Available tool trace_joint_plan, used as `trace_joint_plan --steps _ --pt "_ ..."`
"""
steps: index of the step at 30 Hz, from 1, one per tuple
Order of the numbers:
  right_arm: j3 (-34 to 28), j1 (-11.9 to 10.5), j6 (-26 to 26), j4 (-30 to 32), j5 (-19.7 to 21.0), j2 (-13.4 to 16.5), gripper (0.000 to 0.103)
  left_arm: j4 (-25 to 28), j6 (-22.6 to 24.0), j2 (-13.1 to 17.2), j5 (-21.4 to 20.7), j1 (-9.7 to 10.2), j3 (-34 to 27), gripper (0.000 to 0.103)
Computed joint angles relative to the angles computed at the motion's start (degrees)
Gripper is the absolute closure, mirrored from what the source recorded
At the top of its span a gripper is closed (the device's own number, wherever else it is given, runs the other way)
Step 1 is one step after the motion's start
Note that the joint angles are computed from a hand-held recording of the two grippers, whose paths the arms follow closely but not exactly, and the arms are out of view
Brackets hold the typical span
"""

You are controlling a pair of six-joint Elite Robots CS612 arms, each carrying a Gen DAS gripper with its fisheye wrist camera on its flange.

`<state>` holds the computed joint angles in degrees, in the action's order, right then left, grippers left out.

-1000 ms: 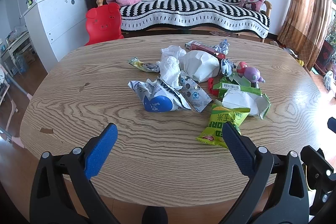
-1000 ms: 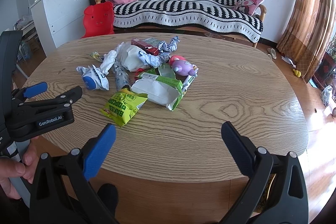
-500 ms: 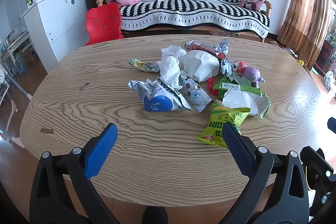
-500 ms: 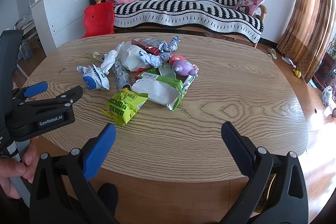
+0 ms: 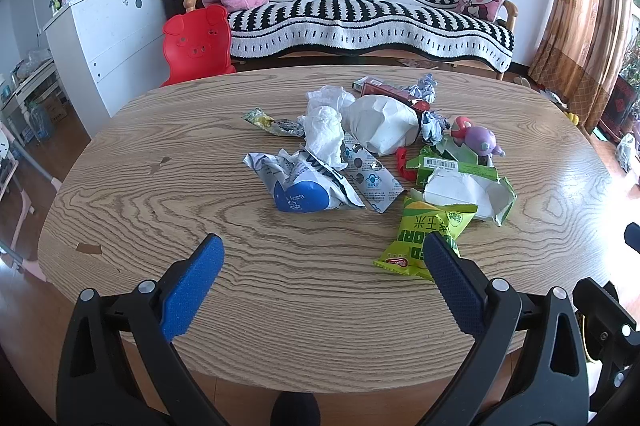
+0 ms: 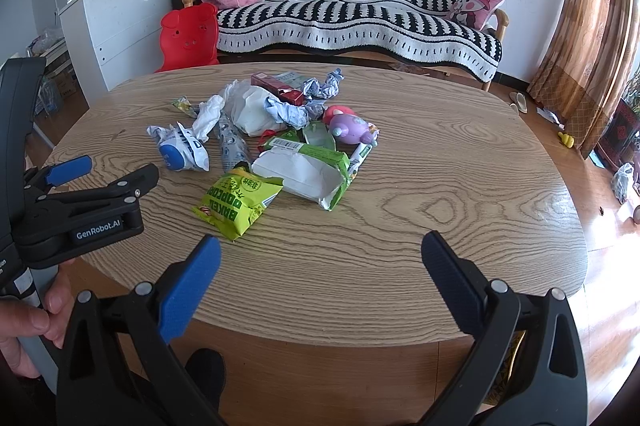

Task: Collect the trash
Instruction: 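Grasp the blue-white wrapper with left tool while right tool grasps green popcorn bag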

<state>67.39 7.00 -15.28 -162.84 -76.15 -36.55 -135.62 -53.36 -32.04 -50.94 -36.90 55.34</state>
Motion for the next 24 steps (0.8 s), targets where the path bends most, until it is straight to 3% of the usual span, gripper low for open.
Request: trace_joint_plan --steps 10,16,20,24 --pt "-0.2 0.1 -0.1 0.3 -0.1 0.2 0.006 0.2 -1.1 -0.2 -0.9 0.5 0.4 0.006" --pt "-2.4 0.4 0.0 2.9 0.9 1.4 0.006 -0.6 -1.7 -0.2 -7.3 2.35 1.2 0.006" --pt "-4.3 0.5 0.0 6.0 1.6 2.4 0.006 4.2 -2.0 3.1 -9.6 3.77 -4.7 0.006" --pt "-6.6 0.8 0.2 8.3 1.5 3.6 0.006 11.7 -3.7 7.3 -9.2 4.88 -12.6 0.006"
